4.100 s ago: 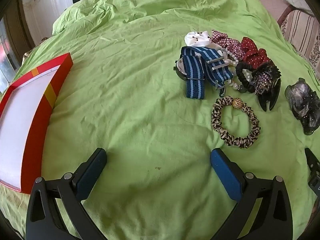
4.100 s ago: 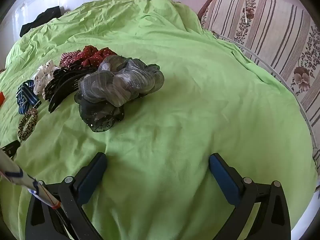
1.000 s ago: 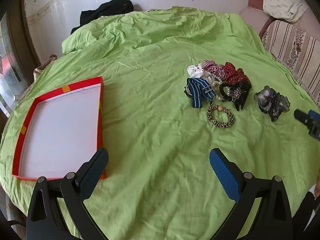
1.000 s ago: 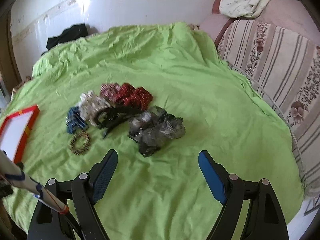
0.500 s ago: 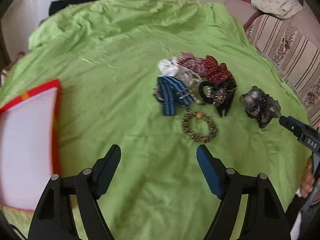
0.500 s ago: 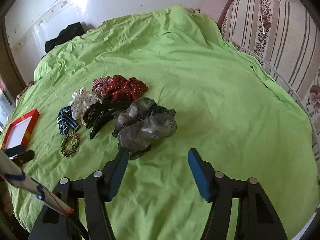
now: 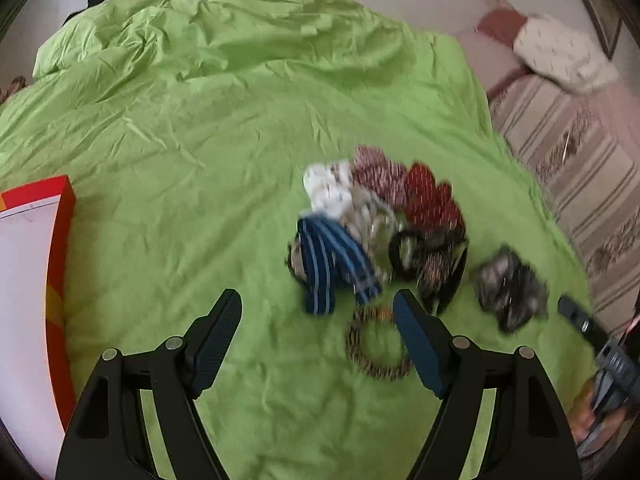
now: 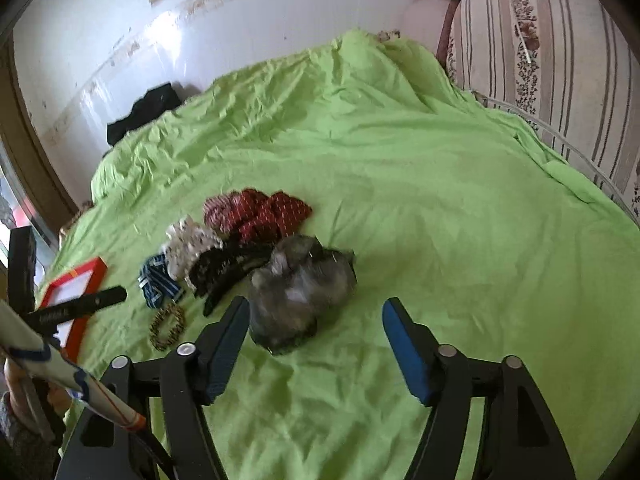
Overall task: Organize jewelry
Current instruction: 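Grasp the blue striped strap with the left tool while the right tool grasps the grey scrunchie, then carry both items to the red tray and release them inside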
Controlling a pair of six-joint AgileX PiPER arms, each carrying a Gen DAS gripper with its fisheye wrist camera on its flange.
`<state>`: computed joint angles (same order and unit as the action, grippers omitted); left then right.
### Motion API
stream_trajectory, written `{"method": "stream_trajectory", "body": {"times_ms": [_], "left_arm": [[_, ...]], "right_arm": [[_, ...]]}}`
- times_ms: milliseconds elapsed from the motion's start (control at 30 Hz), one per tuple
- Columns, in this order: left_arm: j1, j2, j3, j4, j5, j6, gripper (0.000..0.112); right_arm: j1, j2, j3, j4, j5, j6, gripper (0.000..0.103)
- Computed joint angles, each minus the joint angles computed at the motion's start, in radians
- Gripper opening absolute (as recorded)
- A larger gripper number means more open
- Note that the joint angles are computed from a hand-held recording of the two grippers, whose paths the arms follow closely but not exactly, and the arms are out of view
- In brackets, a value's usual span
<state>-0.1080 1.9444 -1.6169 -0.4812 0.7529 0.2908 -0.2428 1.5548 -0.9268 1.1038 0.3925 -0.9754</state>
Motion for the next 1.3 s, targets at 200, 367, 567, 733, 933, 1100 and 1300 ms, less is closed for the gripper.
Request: {"method": "stream_trajectory", "body": {"times_ms": [200, 367, 567, 733, 933, 1100, 1300], "left_arm": [[0.017, 0.167, -0.264, -0.090, 0.161, -0.030, 0.077], [-0.025, 0.330, -0.517, -0.008, 0.299, -0.125, 0.077], [-0.048, 0.307, -0.486, 0.072, 0.283, -0.162, 0.019], [-0.040, 0.184, -0.297, 0.042, 0.192, -0.110, 0.019], [-0.012, -0.015, -0.100, -0.019, 0.130, -0.030, 0.019], [0.037, -0.194, 0.044, -0.048, 0.100, 0.017, 0.019], [0.167, -0.362, 0.155, -0.098, 0.088, 0.103, 0.019]], "right_arm": [[-0.009, 0.068, -0.058, 0.024, 0.054, 0.045, 0.082], [0.001, 0.156, -0.132, -0.062, 0.063, 0.176, 0.082], [0.000, 0.230, -0.201, -0.173, 0.101, 0.322, 0.032], [-0.001, 0.212, -0.191, -0.204, 0.120, 0.351, 0.013], [0.025, 0.052, -0.119, -0.286, 0.086, 0.392, 0.010], [0.047, -0.076, -0.079, -0.346, 0.101, 0.443, 0.010], [0.159, -0.175, -0.082, -0.542, 0.110, 0.641, 0.010]]}}
